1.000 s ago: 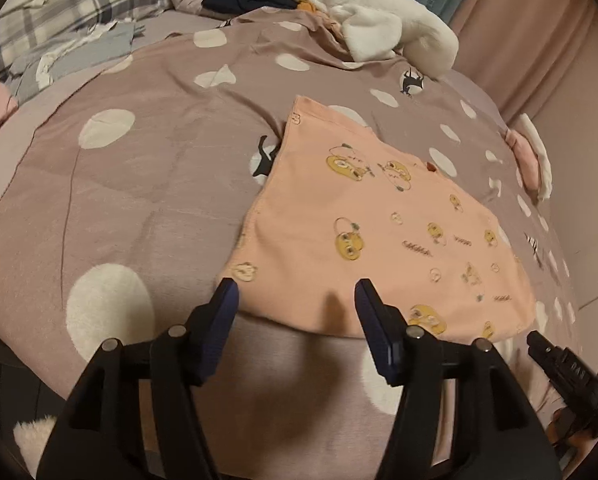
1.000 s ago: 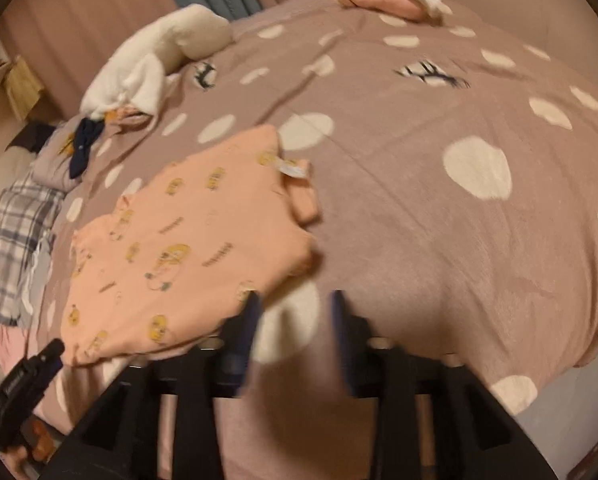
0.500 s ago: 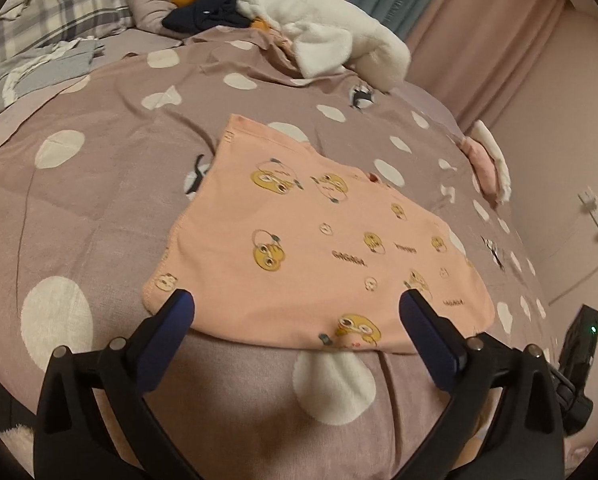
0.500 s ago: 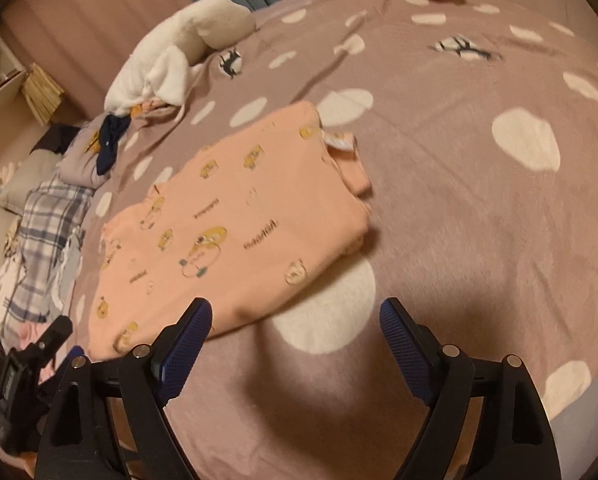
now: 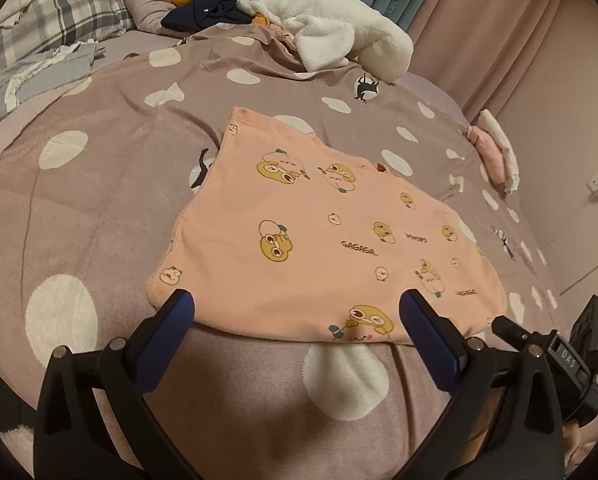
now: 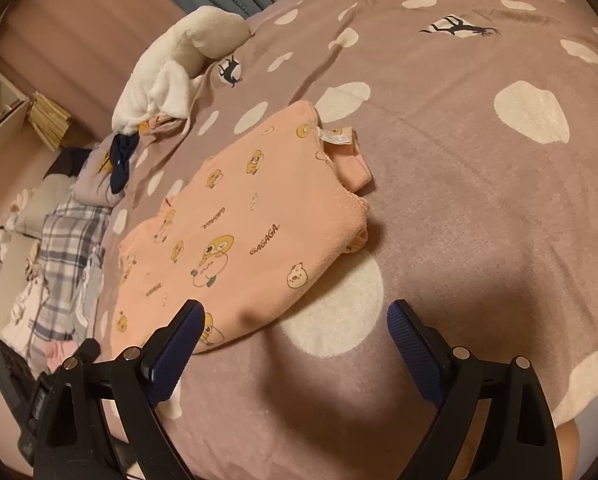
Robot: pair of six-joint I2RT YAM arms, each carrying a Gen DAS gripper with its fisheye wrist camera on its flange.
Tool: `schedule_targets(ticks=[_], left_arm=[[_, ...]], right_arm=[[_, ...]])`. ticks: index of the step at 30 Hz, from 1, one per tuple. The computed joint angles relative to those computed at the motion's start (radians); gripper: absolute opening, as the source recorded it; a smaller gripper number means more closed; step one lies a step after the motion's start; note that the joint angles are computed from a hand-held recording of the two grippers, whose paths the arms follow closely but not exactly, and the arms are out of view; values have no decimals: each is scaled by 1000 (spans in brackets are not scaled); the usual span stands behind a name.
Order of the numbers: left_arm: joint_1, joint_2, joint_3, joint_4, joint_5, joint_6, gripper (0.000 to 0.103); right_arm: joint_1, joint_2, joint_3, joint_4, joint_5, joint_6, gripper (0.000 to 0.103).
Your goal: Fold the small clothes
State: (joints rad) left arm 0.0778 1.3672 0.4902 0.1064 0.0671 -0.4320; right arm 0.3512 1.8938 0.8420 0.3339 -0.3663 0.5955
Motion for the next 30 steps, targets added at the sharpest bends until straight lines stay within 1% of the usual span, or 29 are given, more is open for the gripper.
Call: schedule_targets(ticks=[3,8,15,21,25,30], left_arm=[[-11,-12,-8,3,-17,6,103],[-11,-11,-6,-2,30,12,103],[-28,-11,-8,-10,-4,28,103],[-18,-26,-17,-9,-18,27,103],[-6,-31,-20,-8,5,30,103],[-20,-37,-24,-6,-27,40,103]], right_arm=[[1,10,9,4,-9,7,93],[6,15,14,5,-3,14,93],[-3,38,11,63,-64,47,94],[2,42,9,75,-66,54,94],[3,46,6,90,-68,63,94],[2,54,1,122,-82,80,94]])
